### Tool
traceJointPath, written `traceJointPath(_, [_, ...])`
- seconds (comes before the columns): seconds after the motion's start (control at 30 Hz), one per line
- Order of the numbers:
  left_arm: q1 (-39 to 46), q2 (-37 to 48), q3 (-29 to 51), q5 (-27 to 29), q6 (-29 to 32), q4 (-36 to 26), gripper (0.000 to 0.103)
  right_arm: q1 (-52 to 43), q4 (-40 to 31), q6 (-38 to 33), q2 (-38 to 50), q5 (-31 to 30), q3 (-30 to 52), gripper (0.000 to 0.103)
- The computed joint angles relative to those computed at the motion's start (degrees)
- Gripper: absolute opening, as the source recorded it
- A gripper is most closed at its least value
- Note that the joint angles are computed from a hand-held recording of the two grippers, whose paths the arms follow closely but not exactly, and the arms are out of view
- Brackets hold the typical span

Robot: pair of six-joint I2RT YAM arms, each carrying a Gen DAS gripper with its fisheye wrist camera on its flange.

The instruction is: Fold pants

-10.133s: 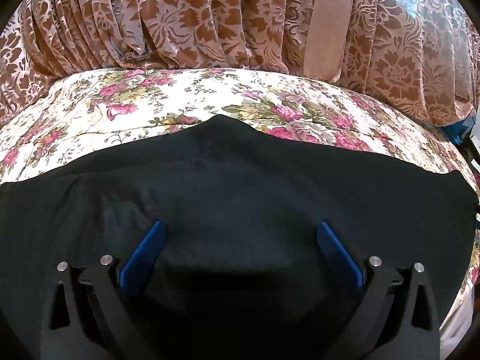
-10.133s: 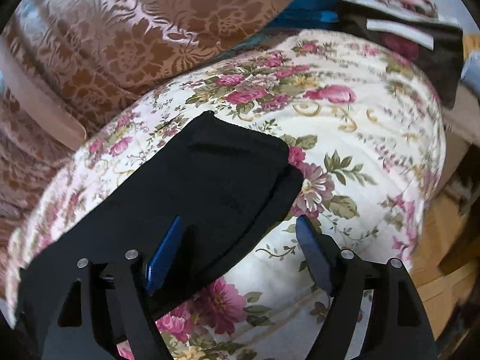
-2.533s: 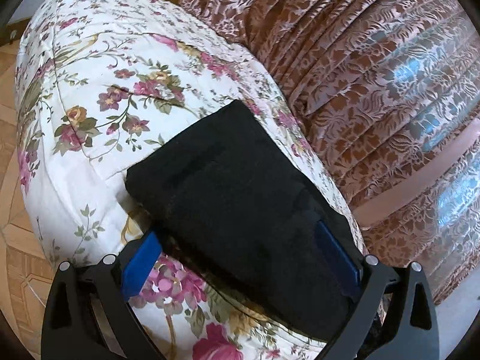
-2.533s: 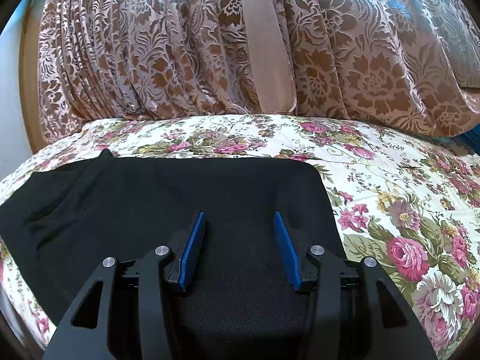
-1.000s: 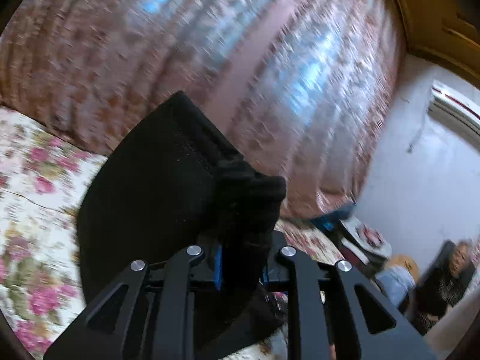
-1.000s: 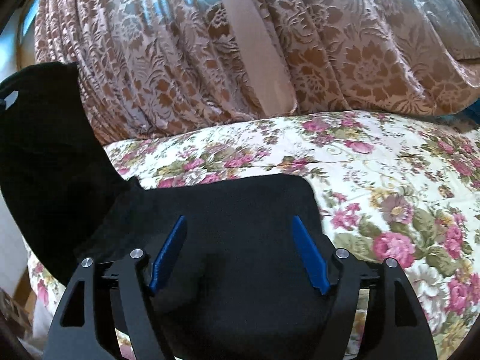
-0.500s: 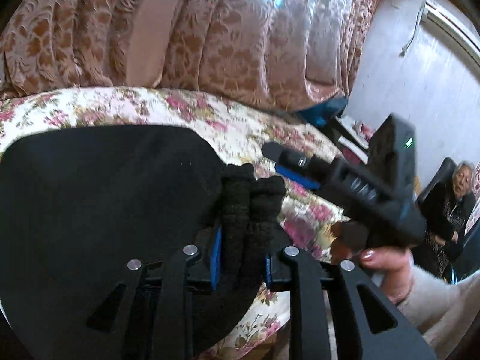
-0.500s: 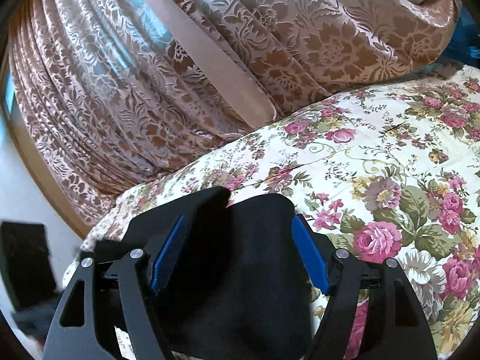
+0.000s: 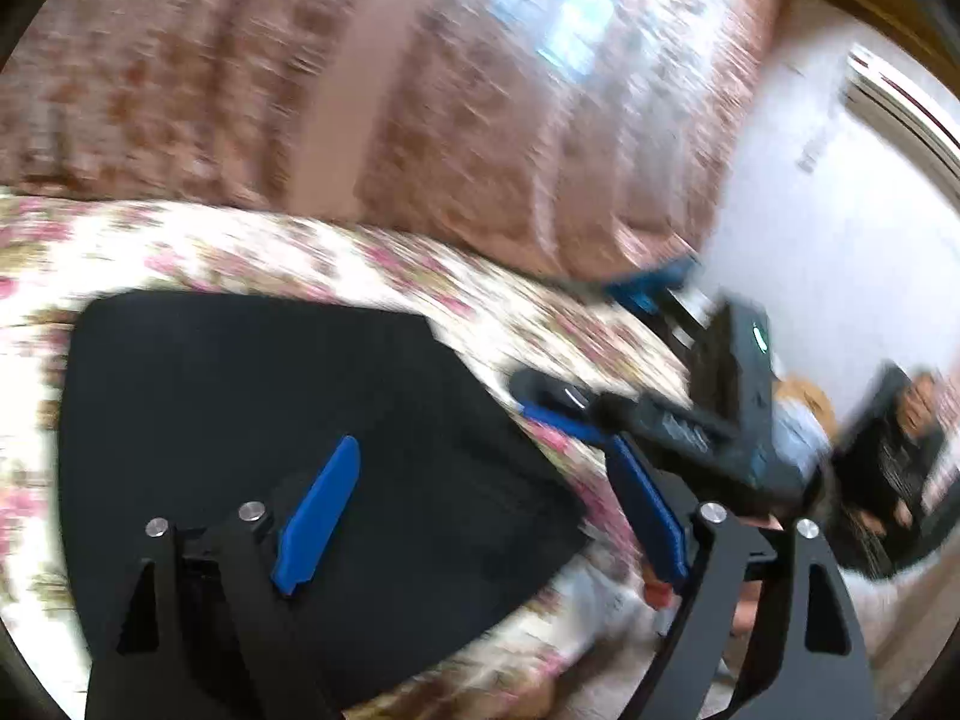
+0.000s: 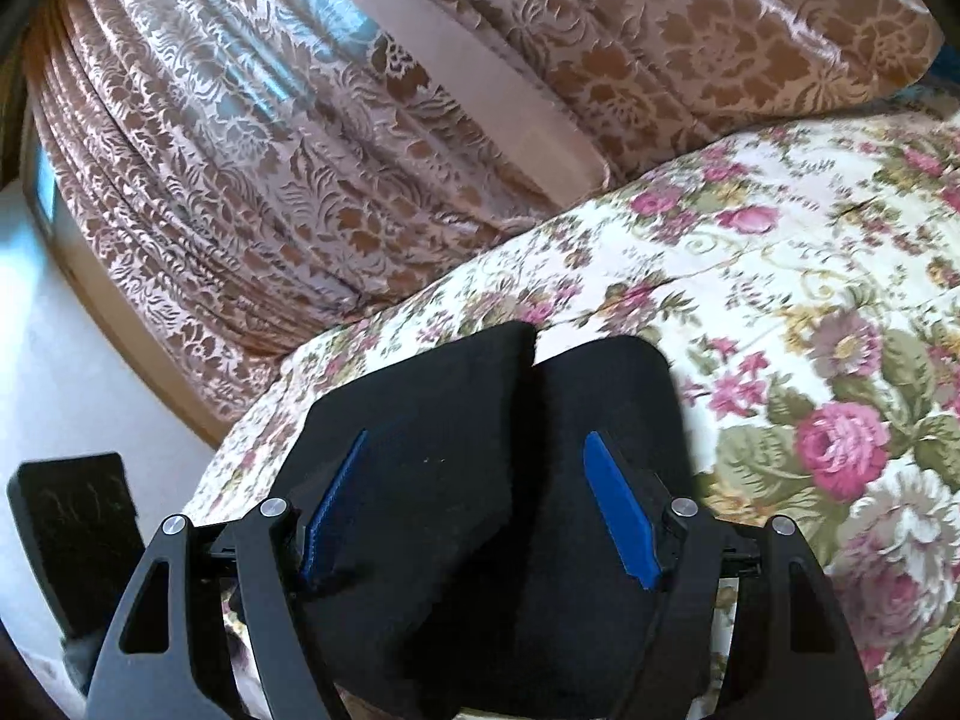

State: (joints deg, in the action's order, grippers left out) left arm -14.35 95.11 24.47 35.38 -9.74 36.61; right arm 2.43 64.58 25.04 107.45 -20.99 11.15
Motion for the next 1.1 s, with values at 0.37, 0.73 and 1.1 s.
traceJointPath(0.37, [8.11, 5.79, 10.18, -25.90, 1.87, -15.99, 0.088, 2.82, -14.19, -0.96, 3.12, -0.45, 8.64, 0.069])
traceJointPath(0.73, [8.51, 11.44, 12.32, -25.50, 0.93, -16.10, 0.093, 3.91, -21.48, -1.12, 5.02, -2.21, 14.52, 0.053])
traceJointPath(1.1, [6.16, 10.11, 11.36, -29.88, 0.66, -15.71, 0.094, 2.96, -13.38, 4.53, 6.06, -8.45, 12.57, 0.016])
